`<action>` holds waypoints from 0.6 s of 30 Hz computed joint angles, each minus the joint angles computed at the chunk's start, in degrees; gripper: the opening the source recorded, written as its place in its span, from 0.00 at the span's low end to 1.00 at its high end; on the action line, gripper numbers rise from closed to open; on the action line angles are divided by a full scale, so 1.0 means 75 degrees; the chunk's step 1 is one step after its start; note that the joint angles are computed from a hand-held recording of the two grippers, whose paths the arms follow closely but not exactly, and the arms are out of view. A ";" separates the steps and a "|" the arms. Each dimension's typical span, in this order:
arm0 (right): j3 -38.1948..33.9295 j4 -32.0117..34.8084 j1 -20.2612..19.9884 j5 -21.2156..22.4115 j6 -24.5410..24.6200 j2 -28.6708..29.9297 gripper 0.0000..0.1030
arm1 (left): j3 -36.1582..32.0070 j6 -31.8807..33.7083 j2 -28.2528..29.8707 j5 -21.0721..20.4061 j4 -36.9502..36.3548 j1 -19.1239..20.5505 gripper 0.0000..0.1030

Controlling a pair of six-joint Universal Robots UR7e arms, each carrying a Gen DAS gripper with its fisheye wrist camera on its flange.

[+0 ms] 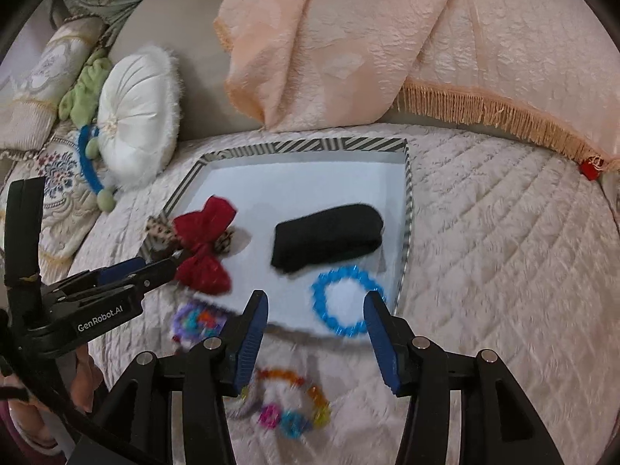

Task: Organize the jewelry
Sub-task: 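Place the red bow in the tray with the left tool while the right tool sets the black pouch there, then move both open tools back over the remaining beaded bracelets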

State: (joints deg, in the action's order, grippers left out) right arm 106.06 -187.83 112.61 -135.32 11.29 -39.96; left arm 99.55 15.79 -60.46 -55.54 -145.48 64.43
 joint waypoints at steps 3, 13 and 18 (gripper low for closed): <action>0.0129 -0.0065 0.0184 -0.0071 0.0179 0.0009 0.50 | 0.0419 0.0130 -0.0340 0.0024 -0.0231 -0.0072 0.50; 0.0485 -0.0325 0.0710 -0.0227 0.0552 0.0094 0.55 | 0.1512 0.0371 -0.1194 0.0167 -0.0786 -0.0281 0.50; 0.0633 -0.0378 0.0866 -0.0255 0.0725 0.0106 0.57 | 0.1786 0.0363 -0.1478 0.0172 -0.0794 -0.0295 0.50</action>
